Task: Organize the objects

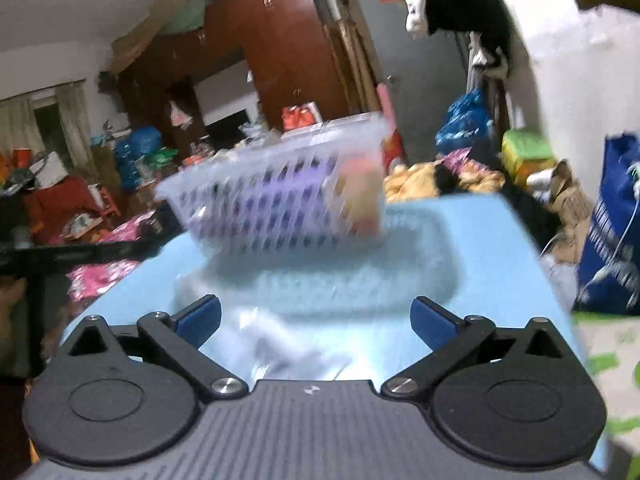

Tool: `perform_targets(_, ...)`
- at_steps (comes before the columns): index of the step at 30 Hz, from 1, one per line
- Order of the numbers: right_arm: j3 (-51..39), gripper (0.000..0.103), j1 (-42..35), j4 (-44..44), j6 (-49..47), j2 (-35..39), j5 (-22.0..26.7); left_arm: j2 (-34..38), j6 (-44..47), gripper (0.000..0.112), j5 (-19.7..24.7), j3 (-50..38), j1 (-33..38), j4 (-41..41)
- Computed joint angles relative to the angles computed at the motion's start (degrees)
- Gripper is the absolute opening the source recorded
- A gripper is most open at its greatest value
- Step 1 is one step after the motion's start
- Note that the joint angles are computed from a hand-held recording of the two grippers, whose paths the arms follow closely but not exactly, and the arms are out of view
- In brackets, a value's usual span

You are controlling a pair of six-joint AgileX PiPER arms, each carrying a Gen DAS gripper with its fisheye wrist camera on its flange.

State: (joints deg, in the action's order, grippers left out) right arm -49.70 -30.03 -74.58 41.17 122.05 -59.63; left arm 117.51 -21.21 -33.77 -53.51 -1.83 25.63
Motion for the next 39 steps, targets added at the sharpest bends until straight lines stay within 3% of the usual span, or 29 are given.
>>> perform_targets(4, 1.4, 0.103, 4.8, 3.5, -7.6, -0.4, 4.9, 3.6, -14.6, 0.089, 3.2, -5.5, 2.5, 15.9)
perform_targets(5, 0.3, 0.098, 5.3, 2.1, -6.2, 0.3, 5.8, 4.6, -17.3, 0.088, 4.5, -7.2, 2.5, 19.3)
perform_targets(8, 1.0, 0.093, 6.3, 4.3, -8.4, 1.3, 6.0, 6.5, -19.7, 0.087, 6.1, -8.8, 2.4, 23.5)
perform_targets(15, 3.7, 0.074, 8.8, 13.1, -18.4, 1.4, 6.5, 5.8, -8.4, 0.072, 7.0, -5.9, 0.3, 16.9)
perform_targets(18, 2.6, 0.064, 9.6, 13.8, -18.3, 1.7, 7.2, 4.9, -5.9, 0.061, 6.8, -4.7, 0.3, 16.2)
perform_targets(20, 2.0, 0.056, 9.5, 13.7, -18.2, 2.0, 7.4, 4.3, -4.5, 0.046, 7.1, -4.1, 0.5, 15.5)
perform_targets(24, 1.3, 0.045, 8.6, 12.0, -18.9, 2.5, 6.5, 3.7, -1.4, 0.035, 4.7, -1.6, 1.2, 14.0)
perform_targets(25, 1.1, 0.039, 8.4, 11.3, -18.5, 2.7, 5.9, 3.7, 0.4, 0.032, 4.0, -0.9, 1.1, 12.4)
perform_targets(28, 1.5, 0.034, 7.5, 10.6, -19.6, 2.8, 4.5, 3.3, 2.7, 0.021, 0.7, 1.6, 1.2, 10.0)
perform_targets(35, 2.5, 0.03, 4.3, 7.2, -20.9, 2.3, 0.6, 1.1, 11.0, 0.018, -11.2, 11.2, 1.7, 4.1)
perform_targets(39, 2.0, 0.029, 2.7, 5.1, -19.8, 2.0, -0.9, 0.1, 11.5, 0.019, -13.6, 13.2, 2.2, 4.8)
